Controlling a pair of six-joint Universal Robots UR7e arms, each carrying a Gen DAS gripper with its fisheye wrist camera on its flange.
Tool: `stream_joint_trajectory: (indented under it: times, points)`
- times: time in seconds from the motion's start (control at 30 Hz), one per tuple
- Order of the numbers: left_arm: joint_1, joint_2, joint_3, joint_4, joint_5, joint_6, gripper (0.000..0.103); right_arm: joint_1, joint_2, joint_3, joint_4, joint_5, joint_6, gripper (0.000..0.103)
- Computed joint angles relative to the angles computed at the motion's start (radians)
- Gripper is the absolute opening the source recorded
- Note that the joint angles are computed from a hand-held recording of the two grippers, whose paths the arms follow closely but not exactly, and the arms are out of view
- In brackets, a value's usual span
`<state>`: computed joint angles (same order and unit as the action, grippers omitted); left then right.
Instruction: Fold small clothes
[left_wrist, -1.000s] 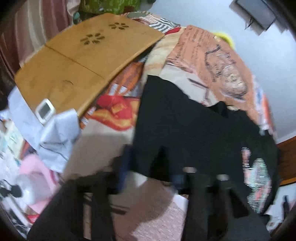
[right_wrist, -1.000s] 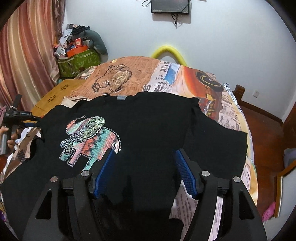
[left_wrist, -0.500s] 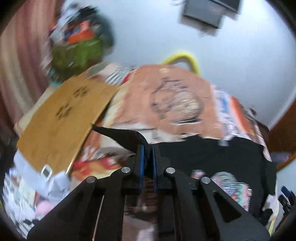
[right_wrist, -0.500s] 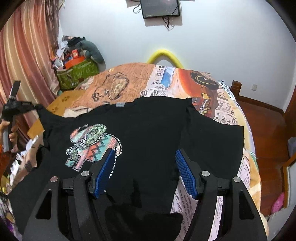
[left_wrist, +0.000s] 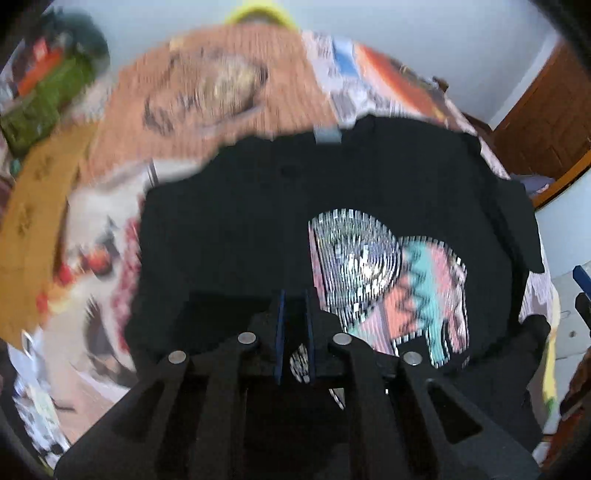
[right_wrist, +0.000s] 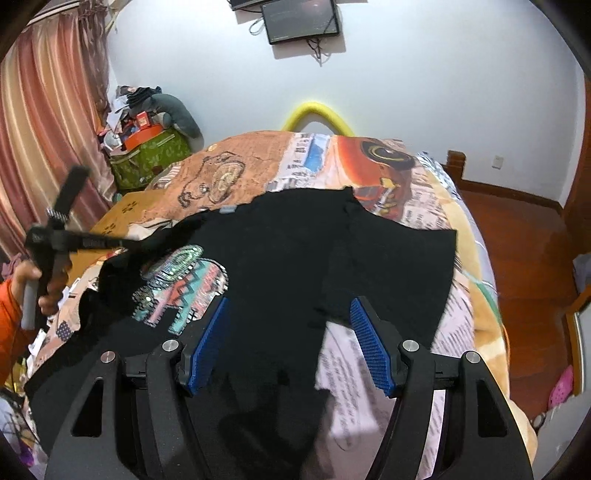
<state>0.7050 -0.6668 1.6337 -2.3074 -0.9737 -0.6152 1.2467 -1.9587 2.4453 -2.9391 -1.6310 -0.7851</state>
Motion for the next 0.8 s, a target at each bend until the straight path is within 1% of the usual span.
stream_joint_trajectory:
  times: [0.07, 0.13, 0.17, 0.2, 0.23, 0.27, 0.3, 0.33, 0.43, 0.5, 0.63, 0.7, 0.8]
  points:
    - [-0.001, -0.013, 0.011, 0.010, 0.005, -0.031, 0.011, -0.021, -0.014, 0.000, 0.011, 0.003, -0.005, 0.064]
    - [-0.010, -0.040, 0.030, 0.000, 0.041, -0.045, 0.018, -0.040, -0.028, 0.002, 0.015, 0.015, -0.010, 0.064]
    - [-0.012, -0.053, 0.039, -0.011, 0.058, -0.043, 0.027, -0.048, -0.032, 0.001, 0.015, 0.019, -0.010, 0.064]
    - [-0.023, -0.067, 0.052, -0.030, 0.092, -0.048, 0.038, -0.058, -0.037, 0.000, 0.017, 0.026, -0.011, 0.064]
    - [-0.031, -0.078, 0.064, -0.044, 0.127, -0.051, 0.044, -0.071, -0.044, -0.002, 0.017, 0.036, -0.009, 0.064]
    - [-0.042, -0.090, 0.076, -0.056, 0.181, -0.052, 0.054, -0.080, -0.047, -0.003, 0.014, 0.043, -0.006, 0.064]
    - [-0.048, -0.096, 0.078, -0.060, 0.214, -0.048, 0.059, -0.089, -0.048, -0.007, 0.011, 0.048, -0.001, 0.064]
    - [-0.052, -0.100, 0.085, -0.068, 0.244, -0.043, 0.060, -0.096, -0.045, -0.012, 0.006, 0.049, 0.002, 0.064]
    - [-0.046, -0.096, 0.084, -0.060, 0.290, -0.049, 0.063, -0.122, -0.037, -0.025, -0.016, 0.046, 0.011, 0.064]
    - [-0.032, -0.089, 0.087, -0.058, 0.288, -0.048, 0.064, -0.135, -0.026, -0.033, -0.036, 0.036, 0.013, 0.064]
    - [0.002, -0.057, 0.090, -0.039, 0.254, -0.052, 0.064, -0.169, 0.011, -0.066, -0.063, 0.018, 0.033, 0.064]
    - [0.018, -0.037, 0.091, -0.030, 0.236, -0.051, 0.064, -0.184, 0.043, -0.097, -0.054, 0.008, 0.057, 0.064]
    - [0.031, -0.003, 0.082, -0.009, 0.233, -0.044, 0.065, -0.200, 0.078, -0.133, -0.031, 0.010, 0.084, 0.064]
